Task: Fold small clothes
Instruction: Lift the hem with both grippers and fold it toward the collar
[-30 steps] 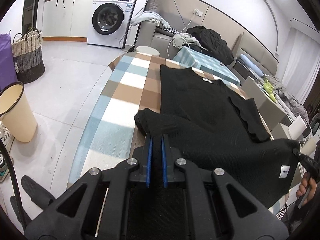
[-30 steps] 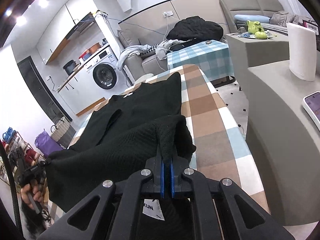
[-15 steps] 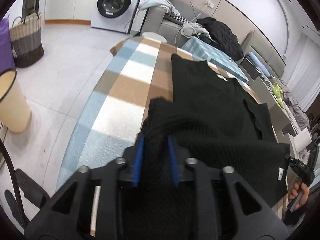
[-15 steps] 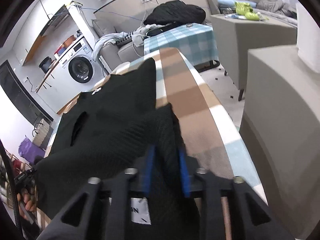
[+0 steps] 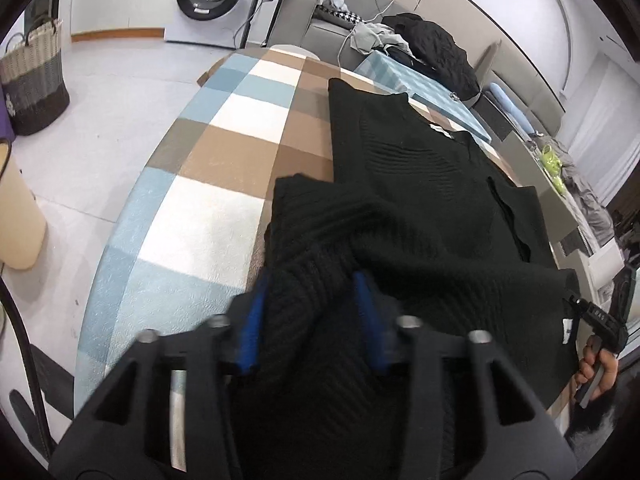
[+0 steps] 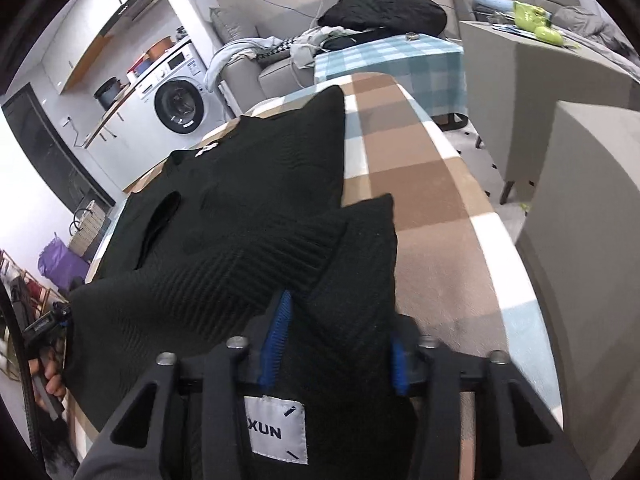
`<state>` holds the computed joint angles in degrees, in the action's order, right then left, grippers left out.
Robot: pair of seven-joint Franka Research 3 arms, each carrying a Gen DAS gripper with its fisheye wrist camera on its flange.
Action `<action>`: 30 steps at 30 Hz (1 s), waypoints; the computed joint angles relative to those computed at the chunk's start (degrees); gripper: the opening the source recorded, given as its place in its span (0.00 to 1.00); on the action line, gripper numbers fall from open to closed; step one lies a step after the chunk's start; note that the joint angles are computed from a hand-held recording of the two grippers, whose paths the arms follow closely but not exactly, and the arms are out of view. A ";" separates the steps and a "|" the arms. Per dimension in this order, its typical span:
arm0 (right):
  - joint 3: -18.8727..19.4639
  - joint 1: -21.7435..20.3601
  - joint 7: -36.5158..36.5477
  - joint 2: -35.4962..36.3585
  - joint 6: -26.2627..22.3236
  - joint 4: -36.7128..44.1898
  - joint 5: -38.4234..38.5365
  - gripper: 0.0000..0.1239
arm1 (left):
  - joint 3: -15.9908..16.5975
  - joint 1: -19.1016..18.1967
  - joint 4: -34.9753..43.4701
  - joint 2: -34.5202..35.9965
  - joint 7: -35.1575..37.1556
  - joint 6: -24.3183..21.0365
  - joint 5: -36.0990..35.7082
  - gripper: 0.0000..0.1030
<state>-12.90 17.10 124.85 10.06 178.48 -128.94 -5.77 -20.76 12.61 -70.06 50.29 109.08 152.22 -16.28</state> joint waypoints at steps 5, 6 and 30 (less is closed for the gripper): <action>-2.18 2.36 0.89 -0.05 -0.06 -0.09 -2.61 0.13 | -0.56 0.18 -2.41 -1.40 1.49 1.22 0.44 0.10; -1.95 2.20 0.96 -0.20 -0.19 -0.23 -2.75 0.13 | -0.75 0.44 -3.30 -1.91 1.82 1.50 0.28 0.10; 8.83 -6.42 33.75 -14.93 -3.82 -13.85 -35.59 0.14 | -9.71 13.48 -40.61 -25.24 22.99 13.64 -21.40 0.05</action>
